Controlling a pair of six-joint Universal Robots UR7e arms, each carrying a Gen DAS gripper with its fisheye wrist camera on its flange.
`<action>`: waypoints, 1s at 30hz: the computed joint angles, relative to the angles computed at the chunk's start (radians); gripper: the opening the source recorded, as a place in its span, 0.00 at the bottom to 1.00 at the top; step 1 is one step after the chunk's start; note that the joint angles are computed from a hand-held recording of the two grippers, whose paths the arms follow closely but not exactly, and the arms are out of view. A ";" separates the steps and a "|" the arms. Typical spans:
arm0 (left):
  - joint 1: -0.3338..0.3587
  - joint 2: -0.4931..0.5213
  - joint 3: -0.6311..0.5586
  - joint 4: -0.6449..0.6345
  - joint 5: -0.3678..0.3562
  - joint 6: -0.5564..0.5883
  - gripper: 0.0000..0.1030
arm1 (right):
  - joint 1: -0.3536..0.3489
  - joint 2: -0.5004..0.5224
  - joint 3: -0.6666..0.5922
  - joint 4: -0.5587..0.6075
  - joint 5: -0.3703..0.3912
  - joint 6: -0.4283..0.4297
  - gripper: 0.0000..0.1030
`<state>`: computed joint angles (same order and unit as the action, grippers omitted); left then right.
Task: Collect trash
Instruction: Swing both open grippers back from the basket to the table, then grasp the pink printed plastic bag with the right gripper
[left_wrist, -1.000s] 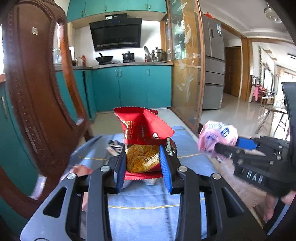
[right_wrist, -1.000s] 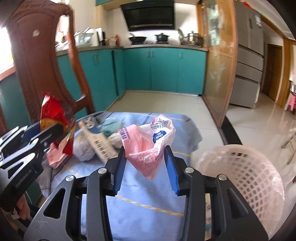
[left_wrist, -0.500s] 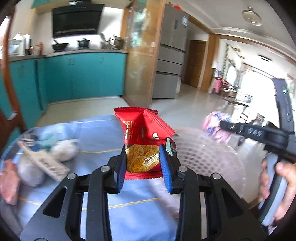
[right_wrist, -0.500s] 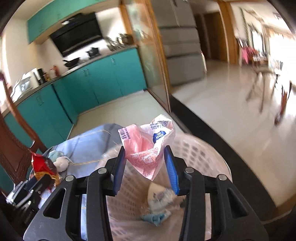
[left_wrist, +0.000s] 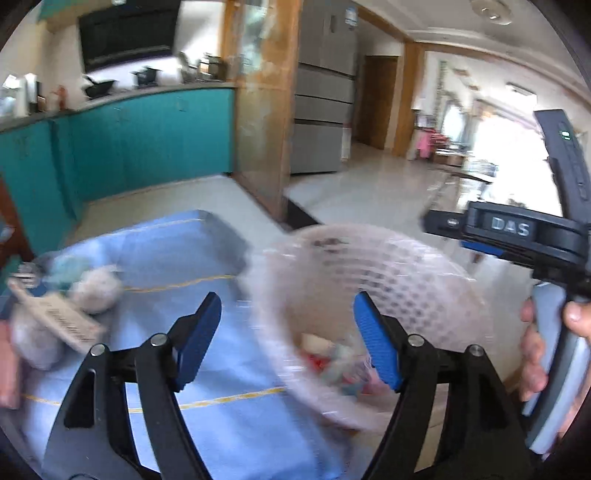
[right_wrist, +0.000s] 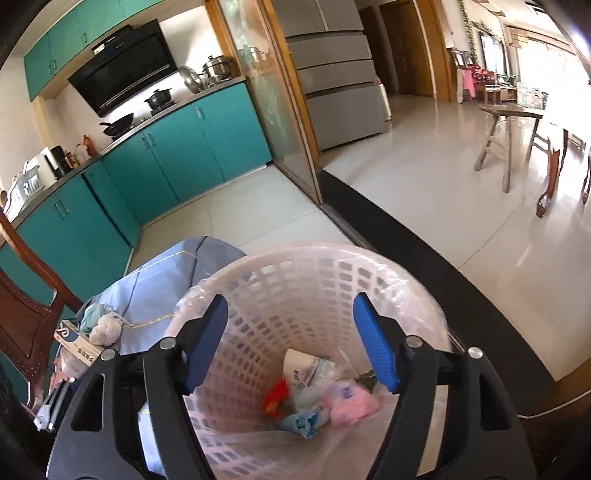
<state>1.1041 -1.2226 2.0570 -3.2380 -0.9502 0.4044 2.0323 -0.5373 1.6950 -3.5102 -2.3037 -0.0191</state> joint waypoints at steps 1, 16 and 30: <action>-0.002 -0.004 0.003 -0.041 0.057 0.024 0.73 | 0.003 0.005 -0.007 0.005 0.004 -0.004 0.67; 0.059 -0.140 -0.051 -0.815 0.232 0.515 0.73 | 0.086 0.262 -0.329 0.372 0.529 -0.168 0.60; 0.108 -0.208 -0.010 -0.761 0.167 0.532 0.73 | 0.093 0.640 -0.870 0.850 0.763 0.042 0.51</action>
